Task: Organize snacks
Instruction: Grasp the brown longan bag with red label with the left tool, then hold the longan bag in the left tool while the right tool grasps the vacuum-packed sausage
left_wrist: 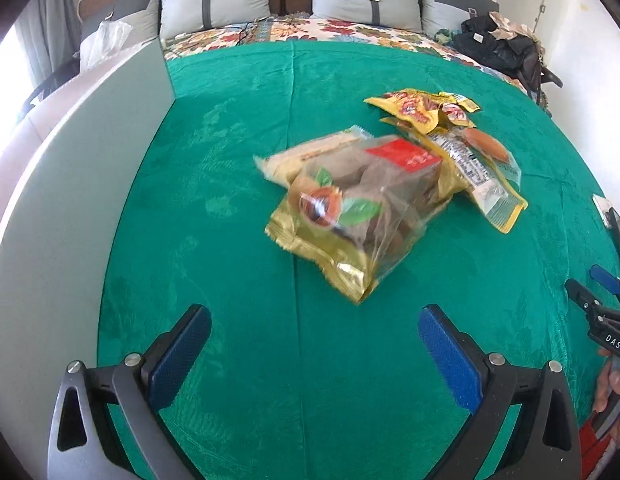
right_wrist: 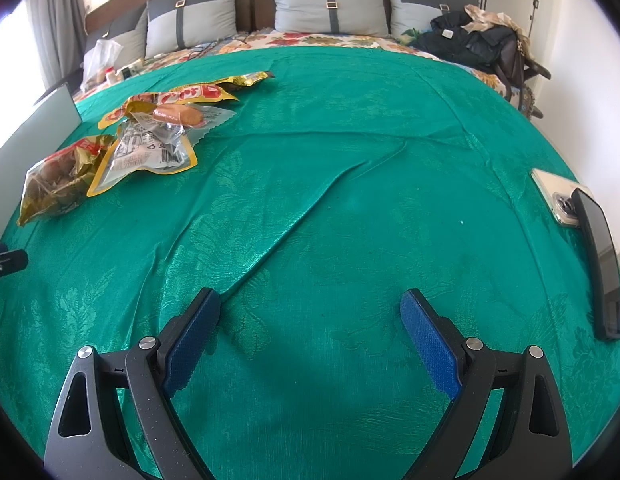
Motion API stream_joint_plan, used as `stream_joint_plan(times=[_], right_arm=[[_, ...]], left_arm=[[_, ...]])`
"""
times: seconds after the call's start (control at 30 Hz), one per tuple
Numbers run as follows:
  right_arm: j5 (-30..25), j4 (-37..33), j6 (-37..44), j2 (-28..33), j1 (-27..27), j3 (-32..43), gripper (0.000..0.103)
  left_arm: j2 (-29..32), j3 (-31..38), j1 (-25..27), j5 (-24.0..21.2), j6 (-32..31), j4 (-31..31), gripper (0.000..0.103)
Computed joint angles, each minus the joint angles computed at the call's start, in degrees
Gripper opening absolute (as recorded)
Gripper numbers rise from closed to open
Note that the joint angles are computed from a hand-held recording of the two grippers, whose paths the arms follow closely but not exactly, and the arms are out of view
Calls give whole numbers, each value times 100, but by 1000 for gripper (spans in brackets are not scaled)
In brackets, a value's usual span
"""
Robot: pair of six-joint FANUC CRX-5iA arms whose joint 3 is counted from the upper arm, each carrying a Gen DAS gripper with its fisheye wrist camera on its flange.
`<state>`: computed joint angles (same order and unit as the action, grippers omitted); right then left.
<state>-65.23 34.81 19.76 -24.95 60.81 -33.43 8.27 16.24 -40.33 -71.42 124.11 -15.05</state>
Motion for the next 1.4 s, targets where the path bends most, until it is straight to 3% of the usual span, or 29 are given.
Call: stream_joint_plan(times=[0.2, 0.27, 0.37, 0.4, 0.47, 0.6, 0.8, 0.9, 1.03, 1.07, 1.13, 1.23, 1.4], right_arm=[[-3, 1, -1, -1, 1, -1, 94], [-1, 0, 1, -2, -1, -2, 94], [-1, 0, 0, -2, -2, -2, 94], [-1, 0, 0, -2, -2, -2, 94], [0, 1, 0, -2, -2, -3, 94], [-3, 4, -5, -1, 0, -4, 94], [0, 1, 2, 0, -4, -2, 94], [-1, 1, 3, -2, -5, -4, 94], [-1, 1, 3, -1, -5, -3, 94], [-1, 1, 3, -1, -5, -3, 94], [-1, 3, 1, -2, -5, -5, 94], [-1, 3, 1, -2, -5, -5, 94], [-3, 2, 3, -3, -4, -5, 94]], left_arm=[[953, 1526, 97, -645, -1312, -92, 102], [1341, 1918, 204, -887, -1621, 170, 102], [1690, 2144, 298, -1133, -1856, 550, 101], [1671, 2066, 276, -1081, -1822, 556, 95], [1440, 1761, 126, -808, -1660, 298, 79], [746, 790, 47, -268, -1125, 456, 78], [111, 215, -671, -818, 800, -441, 82], [-32, -90, -611, -393, 496, -226, 93], [191, 19, -534, -424, 58, -229, 94], [239, 48, -498, -489, 211, -277, 94], [76, -249, -292, -206, 740, -98, 96], [94, -163, -341, -502, 1663, -572, 96], [23, -335, -335, -157, 1624, -836, 103]])
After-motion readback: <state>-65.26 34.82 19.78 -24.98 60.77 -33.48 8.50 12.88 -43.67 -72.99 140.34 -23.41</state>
